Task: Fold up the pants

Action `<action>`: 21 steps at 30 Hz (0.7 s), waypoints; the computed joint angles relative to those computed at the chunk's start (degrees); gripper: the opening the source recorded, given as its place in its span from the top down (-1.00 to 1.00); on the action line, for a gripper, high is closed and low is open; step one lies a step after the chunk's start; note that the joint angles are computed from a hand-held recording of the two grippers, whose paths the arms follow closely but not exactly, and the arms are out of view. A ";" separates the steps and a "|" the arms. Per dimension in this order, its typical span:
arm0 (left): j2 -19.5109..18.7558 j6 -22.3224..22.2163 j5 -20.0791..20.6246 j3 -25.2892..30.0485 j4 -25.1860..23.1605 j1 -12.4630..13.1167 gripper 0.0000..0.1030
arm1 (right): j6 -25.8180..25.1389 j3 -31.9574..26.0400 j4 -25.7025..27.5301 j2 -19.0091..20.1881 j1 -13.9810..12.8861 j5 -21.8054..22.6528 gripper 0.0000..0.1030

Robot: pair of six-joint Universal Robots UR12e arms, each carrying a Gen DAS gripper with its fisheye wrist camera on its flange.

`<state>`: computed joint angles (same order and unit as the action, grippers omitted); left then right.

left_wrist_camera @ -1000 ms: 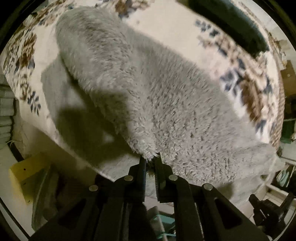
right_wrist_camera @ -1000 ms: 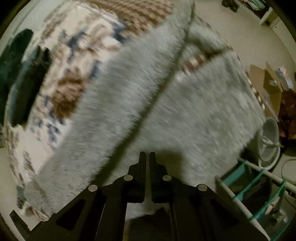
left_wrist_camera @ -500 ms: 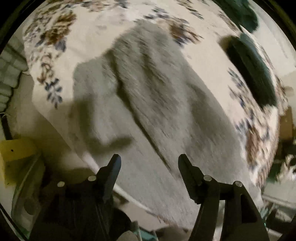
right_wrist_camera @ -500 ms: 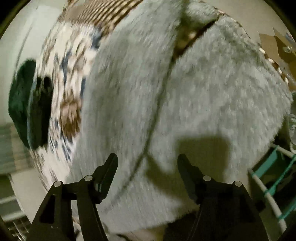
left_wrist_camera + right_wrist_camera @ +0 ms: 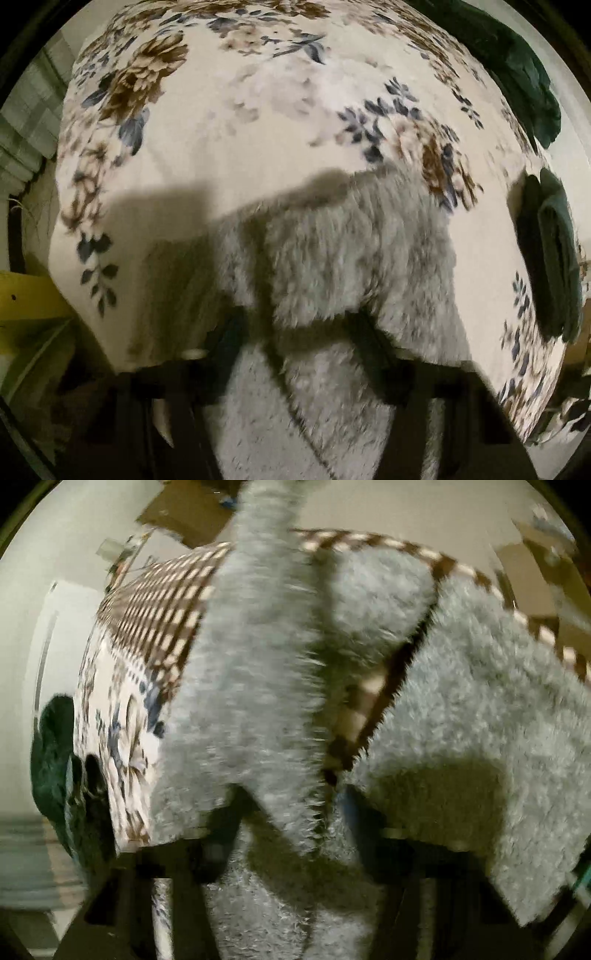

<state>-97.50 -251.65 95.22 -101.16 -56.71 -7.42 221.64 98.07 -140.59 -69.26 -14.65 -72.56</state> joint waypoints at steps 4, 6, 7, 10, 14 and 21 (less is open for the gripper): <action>0.57 0.91 2.83 -0.28 1.29 -0.47 0.90 | -2.94 0.53 0.00 -1.35 0.40 -2.48 0.87; 1.80 1.69 4.35 -0.72 2.02 -0.88 0.91 | -2.74 0.97 -0.37 -2.32 1.19 -3.39 0.88; 2.42 1.80 4.46 -0.98 2.25 -0.89 0.91 | -3.08 1.26 -0.38 -3.02 1.16 -3.64 0.89; 5.24 1.27 4.53 -2.23 1.72 -0.85 0.91 | -3.84 2.23 -0.19 -5.19 0.71 -3.71 0.90; 8.00 0.89 3.92 -3.32 -0.50 -0.68 0.91 | -4.83 3.60 1.69 -8.36 0.14 -3.33 0.90; 10.96 -0.36 2.26 -5.97 -5.53 -0.49 0.91 | -6.88 7.23 7.93 -13.33 -1.28 -3.85 0.90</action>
